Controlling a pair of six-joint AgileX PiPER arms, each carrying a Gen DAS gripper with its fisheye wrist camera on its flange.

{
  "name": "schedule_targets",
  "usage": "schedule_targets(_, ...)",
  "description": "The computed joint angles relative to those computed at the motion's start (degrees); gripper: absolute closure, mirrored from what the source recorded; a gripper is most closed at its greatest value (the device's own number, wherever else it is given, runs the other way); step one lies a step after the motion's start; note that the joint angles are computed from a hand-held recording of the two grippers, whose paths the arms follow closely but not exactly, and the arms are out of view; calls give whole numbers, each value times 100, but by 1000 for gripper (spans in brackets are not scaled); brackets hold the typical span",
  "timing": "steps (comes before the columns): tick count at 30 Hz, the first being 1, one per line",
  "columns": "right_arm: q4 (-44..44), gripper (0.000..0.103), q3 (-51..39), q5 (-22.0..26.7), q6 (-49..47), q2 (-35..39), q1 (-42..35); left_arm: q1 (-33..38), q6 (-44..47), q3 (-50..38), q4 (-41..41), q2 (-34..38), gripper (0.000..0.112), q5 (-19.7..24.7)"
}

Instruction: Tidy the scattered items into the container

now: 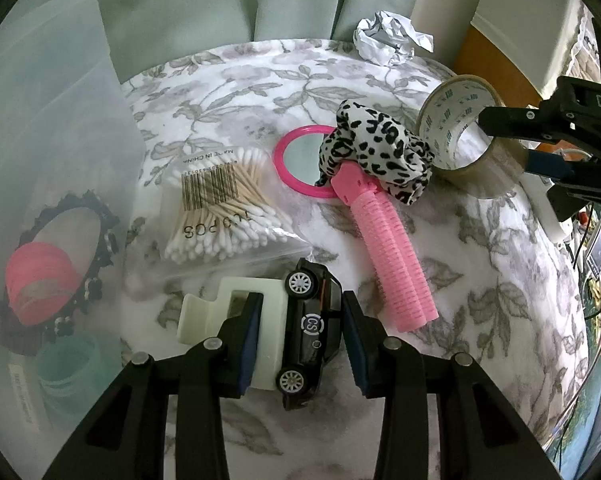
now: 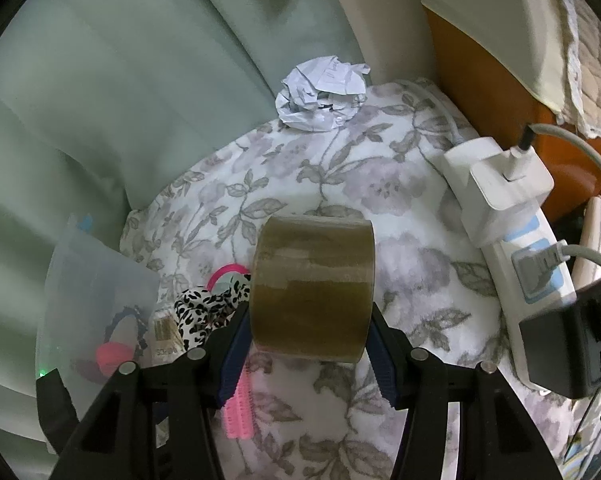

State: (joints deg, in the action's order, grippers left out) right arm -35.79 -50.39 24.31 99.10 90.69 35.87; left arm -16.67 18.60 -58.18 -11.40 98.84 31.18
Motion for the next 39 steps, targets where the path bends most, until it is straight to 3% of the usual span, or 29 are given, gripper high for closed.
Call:
schedule_targets(5, -11, 43, -45, -73, -8, 105, -23, 208, 509, 150, -331, 242, 72, -358)
schedule_targets(9, 37, 43, -88, -139, -25, 174, -52, 199, 481, 42, -334, 319, 72, -325)
schedule_targets(12, 26, 47, -151, -100, -27, 202, -21, 533, 1385, -43, -900, 793, 72, -597)
schedule_targets(21, -160, 47, -104, 70, 272, 32, 65, 289, 922, -23, -603, 335, 72, -187)
schedule_targets(26, -108, 47, -104, 256, 239, -111, 134, 329, 1167, -121, -781, 221, 73, 35)
schedule_targets(31, -193, 47, -134, 525, 347, -311, 268, 287, 1326, 79, -941, -12, 73, -49)
schedule_targets(39, -454, 47, -312, 1115, 597, -632, 642, 533, 1690, 326, -1187, -696, 73, 180)
